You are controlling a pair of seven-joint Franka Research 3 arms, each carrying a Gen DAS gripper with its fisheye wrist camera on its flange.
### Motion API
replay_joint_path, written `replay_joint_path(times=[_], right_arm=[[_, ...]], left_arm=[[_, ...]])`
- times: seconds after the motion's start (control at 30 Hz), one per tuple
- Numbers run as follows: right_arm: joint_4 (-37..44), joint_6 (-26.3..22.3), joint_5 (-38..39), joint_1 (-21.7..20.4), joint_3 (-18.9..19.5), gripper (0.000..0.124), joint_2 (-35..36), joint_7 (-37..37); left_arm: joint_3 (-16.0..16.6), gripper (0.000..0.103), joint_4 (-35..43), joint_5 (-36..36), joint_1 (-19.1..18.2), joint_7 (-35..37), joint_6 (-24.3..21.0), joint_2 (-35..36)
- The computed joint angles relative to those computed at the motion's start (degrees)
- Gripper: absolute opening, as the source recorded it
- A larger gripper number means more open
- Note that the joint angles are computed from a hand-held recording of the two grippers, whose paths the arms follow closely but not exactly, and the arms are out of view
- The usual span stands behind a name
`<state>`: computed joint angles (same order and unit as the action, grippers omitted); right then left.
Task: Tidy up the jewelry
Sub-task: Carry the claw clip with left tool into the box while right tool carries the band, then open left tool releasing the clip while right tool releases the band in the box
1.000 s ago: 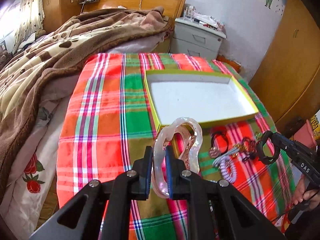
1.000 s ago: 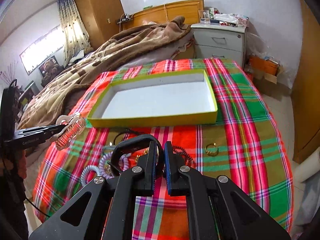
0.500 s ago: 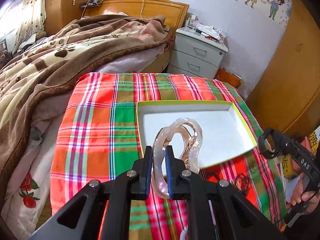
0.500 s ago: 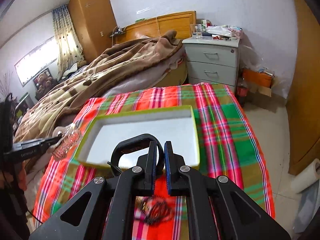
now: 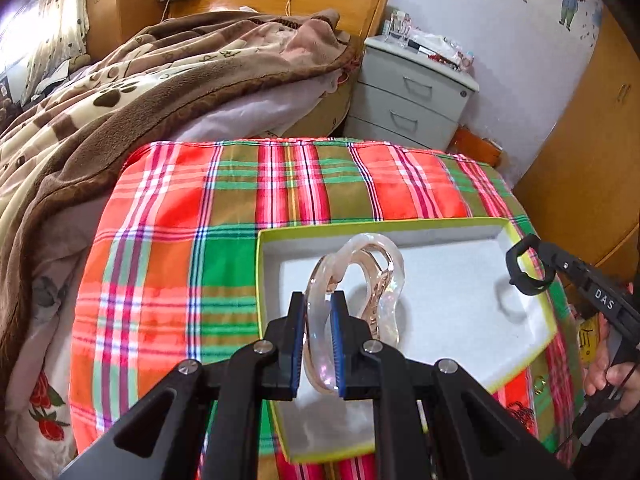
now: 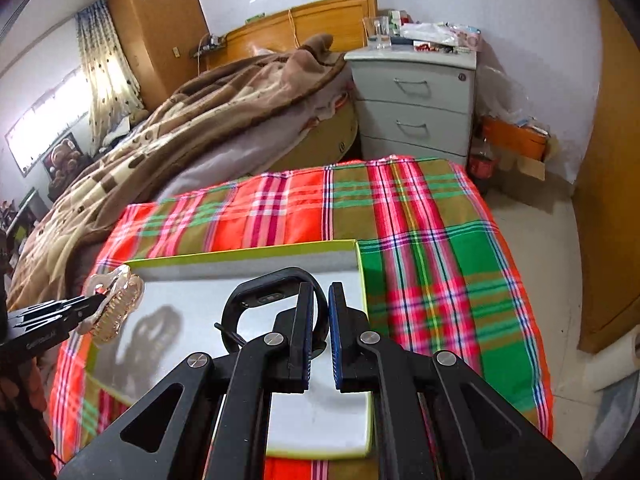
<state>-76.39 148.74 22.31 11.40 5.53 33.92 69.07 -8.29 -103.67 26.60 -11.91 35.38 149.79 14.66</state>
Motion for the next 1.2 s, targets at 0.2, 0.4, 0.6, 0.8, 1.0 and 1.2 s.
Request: replay_joint_path(times=[0.2,0.4,0.6,0.8,1.0,1.2], right_arm=[[7.7,-3.6,-3.7,1.6,-1.6,0.008,5.6,2.8],[11.5,-5.7,-6.0,2.2,-1.9,0.008,8.4,3.7],[12.8,-6.1,-8.5,3.1,-2.9,0.008,9.6,4.2],[13.6,-6.5,-9.7,3.2,-3.0,0.008,10.2,4.5],[14.3,-6.9,-9.7,3.0,-2.7,0.008,10.6,4.2],[12.2,-5.1,-8.8,2.7,-2.1,0.013,9.2,3.5]], left_arm=[[0.5,0.013,3.9,-0.2,-0.3,1.1,-1.5,3.5],[0.8,0.013,6.0,-0.3,-0.6,1.6,-2.6,5.4],[0.8,0.014,6.6,-0.9,-0.6,2.0,-3.1,6.1],[0.9,0.014,7.0,-0.8,-0.8,2.1,-3.5,6.4],[0.9,0.029,6.7,-1.8,-0.5,2.0,-2.9,6.3],[1.2,0.035,5.3,-0.7,-0.8,0.8,-0.5,5.0]])
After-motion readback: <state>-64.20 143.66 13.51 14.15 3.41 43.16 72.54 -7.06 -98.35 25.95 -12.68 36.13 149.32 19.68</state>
